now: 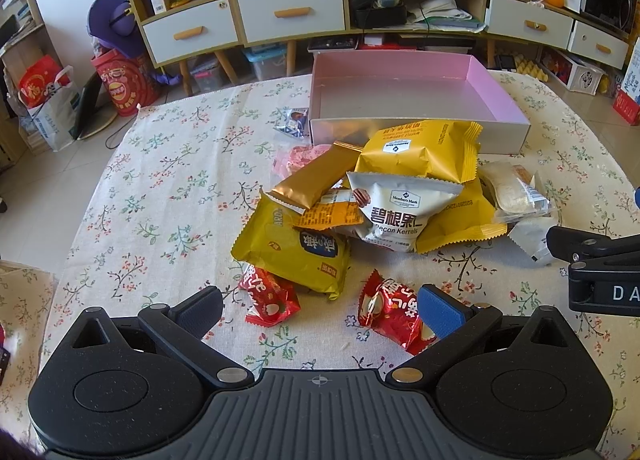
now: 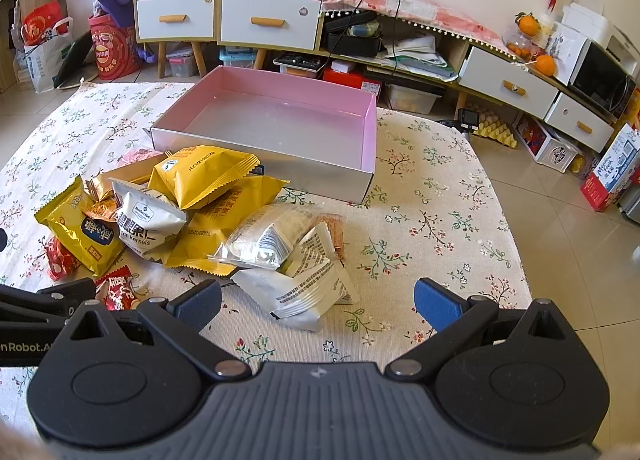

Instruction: Organize snacks

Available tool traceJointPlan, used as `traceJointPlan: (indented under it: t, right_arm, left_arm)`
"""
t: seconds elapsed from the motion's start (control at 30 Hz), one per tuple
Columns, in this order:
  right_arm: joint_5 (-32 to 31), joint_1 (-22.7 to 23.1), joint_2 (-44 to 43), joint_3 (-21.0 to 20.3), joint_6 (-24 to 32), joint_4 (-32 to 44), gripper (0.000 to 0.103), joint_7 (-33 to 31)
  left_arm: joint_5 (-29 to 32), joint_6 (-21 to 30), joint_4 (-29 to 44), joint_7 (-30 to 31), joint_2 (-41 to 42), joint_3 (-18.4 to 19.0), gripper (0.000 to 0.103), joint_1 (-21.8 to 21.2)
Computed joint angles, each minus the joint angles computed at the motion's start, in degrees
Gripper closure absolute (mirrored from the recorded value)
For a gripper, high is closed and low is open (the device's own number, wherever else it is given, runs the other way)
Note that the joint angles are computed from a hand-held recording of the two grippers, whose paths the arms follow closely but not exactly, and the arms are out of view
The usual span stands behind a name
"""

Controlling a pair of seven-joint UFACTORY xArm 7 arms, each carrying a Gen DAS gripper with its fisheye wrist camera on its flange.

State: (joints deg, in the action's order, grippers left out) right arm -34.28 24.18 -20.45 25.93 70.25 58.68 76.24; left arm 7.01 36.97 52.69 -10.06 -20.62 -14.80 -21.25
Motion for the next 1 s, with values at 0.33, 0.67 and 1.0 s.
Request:
traceJointPlan:
  t: [0.33, 0.67, 1.0]
  right_arm:
    - [-0.15, 0.17, 0.06, -0.02, -0.11, -0.39, 0.000, 0.23]
    - [0.99, -0.16, -2.08, -1.50, -5.75, -2.80, 0.000, -2.57]
    - [4.23, -1.56, -3.61, -2.34, -14.36, -6.70, 0.001, -6.18]
  left_arm:
    - [-0.46, 0.06, -0.01, 1.02, 0.36, 0.55, 0.000, -0.06]
    - [-3.80, -1.73, -0.52, 6.10, 1.79, 2.97, 0.000, -0.28]
    - [-12.98, -4.11, -2.08, 18.94, 2.74, 7.35, 0.000, -1.90]
